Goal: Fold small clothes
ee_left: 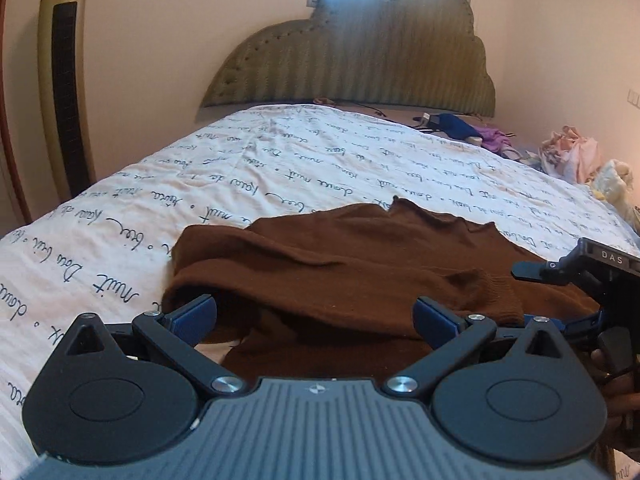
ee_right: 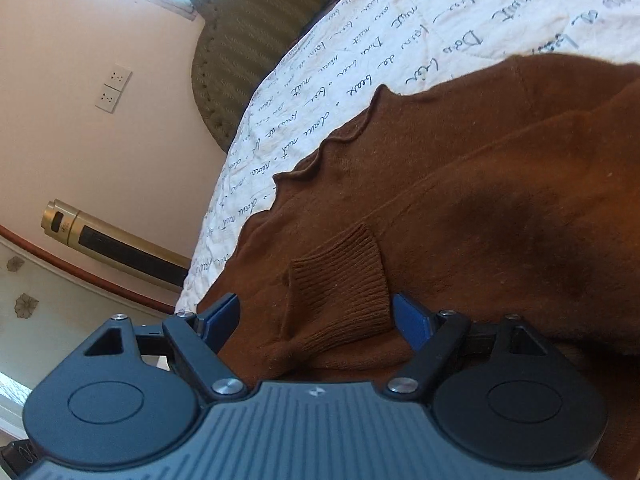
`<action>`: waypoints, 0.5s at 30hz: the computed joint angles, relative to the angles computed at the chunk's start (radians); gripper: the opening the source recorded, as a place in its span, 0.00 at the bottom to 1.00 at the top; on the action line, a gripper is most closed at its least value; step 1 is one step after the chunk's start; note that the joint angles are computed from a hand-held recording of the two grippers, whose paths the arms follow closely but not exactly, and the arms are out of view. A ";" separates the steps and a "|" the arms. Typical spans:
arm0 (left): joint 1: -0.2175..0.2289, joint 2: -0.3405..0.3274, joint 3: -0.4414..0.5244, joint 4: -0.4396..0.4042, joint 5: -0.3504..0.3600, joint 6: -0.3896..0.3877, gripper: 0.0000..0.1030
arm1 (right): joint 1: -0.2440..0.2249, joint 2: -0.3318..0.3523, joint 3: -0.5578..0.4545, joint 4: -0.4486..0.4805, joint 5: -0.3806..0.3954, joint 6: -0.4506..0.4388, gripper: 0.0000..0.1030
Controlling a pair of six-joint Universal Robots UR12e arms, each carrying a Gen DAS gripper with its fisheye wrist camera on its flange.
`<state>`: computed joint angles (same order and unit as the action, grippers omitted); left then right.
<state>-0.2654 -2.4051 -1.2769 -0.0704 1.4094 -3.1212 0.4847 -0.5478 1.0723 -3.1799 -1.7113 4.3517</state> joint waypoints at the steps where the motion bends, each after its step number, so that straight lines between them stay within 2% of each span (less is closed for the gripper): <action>1: -0.006 -0.001 -0.001 0.010 0.023 0.010 1.00 | 0.001 0.008 -0.009 -0.013 -0.002 0.000 0.82; 5: -0.028 -0.003 -0.002 0.016 0.072 0.069 1.00 | 0.006 0.026 -0.039 -0.014 -0.031 0.012 0.80; 6: -0.030 -0.002 -0.002 0.012 0.071 0.076 1.00 | 0.007 0.028 -0.046 -0.007 -0.039 0.008 0.69; 7: -0.032 -0.002 -0.004 0.011 0.071 0.080 1.00 | 0.008 0.029 -0.054 0.011 -0.045 0.001 0.48; 9: -0.035 -0.002 -0.003 0.005 0.080 0.082 1.00 | 0.010 0.028 -0.067 0.068 -0.065 -0.017 0.22; 12: -0.037 -0.004 -0.002 0.005 0.102 0.078 1.00 | 0.015 0.024 -0.076 0.119 -0.103 -0.060 0.12; 15: -0.035 -0.004 0.003 0.001 0.120 0.063 1.00 | 0.028 0.014 -0.079 0.164 -0.191 -0.115 0.12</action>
<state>-0.3004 -2.4094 -1.2743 -0.0696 1.5297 -3.0581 0.5129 -0.5334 0.9929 -3.0162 -1.9020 4.2372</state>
